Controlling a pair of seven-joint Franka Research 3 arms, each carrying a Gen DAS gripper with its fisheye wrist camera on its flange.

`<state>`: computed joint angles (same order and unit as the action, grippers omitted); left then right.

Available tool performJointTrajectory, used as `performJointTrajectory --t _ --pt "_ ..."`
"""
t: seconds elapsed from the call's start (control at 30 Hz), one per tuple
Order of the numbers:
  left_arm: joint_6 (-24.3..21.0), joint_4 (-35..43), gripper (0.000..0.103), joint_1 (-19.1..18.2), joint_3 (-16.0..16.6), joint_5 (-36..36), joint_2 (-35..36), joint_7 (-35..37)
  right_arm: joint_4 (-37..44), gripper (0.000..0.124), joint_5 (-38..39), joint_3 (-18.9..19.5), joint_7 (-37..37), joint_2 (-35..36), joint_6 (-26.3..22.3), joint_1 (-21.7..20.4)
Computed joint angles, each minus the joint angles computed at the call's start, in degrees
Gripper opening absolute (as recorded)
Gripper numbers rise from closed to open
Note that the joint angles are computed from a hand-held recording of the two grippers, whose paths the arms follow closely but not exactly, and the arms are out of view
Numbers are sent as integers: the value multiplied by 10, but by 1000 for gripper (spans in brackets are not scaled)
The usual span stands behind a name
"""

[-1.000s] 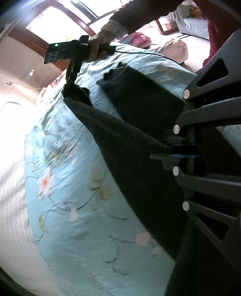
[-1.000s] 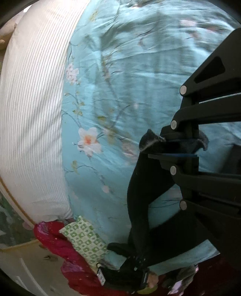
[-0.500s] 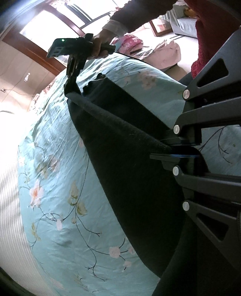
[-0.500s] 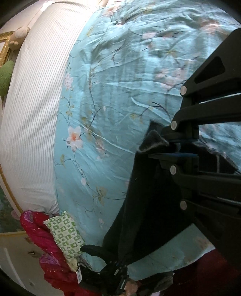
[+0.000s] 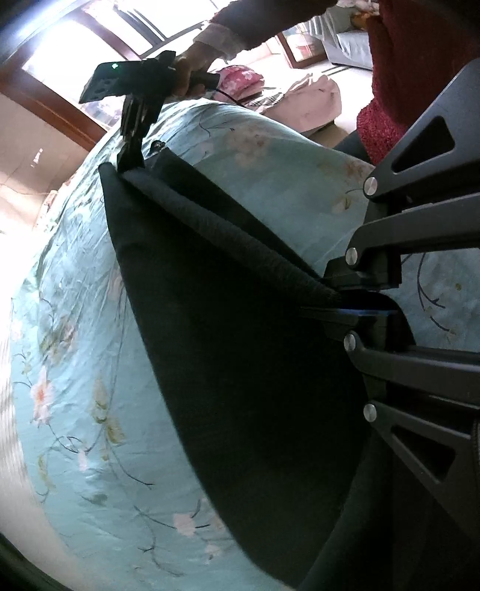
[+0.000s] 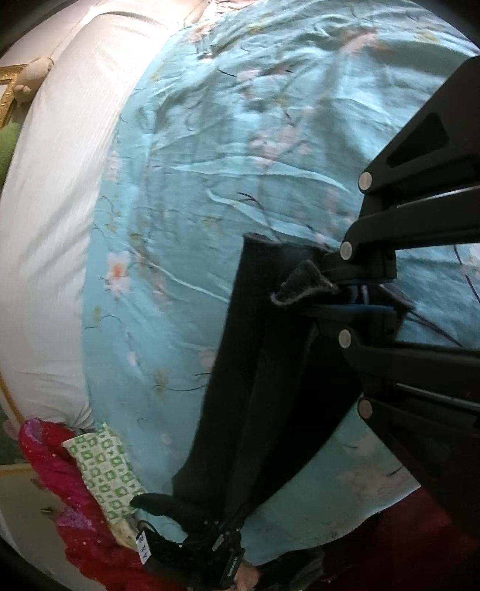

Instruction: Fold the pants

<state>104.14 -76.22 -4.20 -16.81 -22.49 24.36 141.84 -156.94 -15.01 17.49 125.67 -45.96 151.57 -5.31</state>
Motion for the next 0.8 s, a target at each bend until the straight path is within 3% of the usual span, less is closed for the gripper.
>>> performJointTrajectory --t 0.13,0.17,0.23,0.27,0.43,0.6,0.8 --pt "-7 0 16 6 1 -12 -5 -17 8 9 14 2 12 -9 -45 9" --pt "-3 -9 18 8 1 -14 -13 -16 10 15 11 8 20 -13 -57 8" --pt "0 -24 39 11 5 -18 -26 -21 21 27 5 24 40 -23 -105 8" --pt "-3 -29 43 17 6 -29 -33 -26 23 37 -1 29 51 -29 -121 9" --pt "1 -41 55 32 19 -63 -56 -62 20 42 -16 45 124 -68 -131 18" --pt "38 -22 68 40 42 -65 -55 -174 46 44 -45 65 172 -36 -74 7" --pt "38 94 70 43 54 -4 13 -343 106 48 -58 71 196 102 56 -6"
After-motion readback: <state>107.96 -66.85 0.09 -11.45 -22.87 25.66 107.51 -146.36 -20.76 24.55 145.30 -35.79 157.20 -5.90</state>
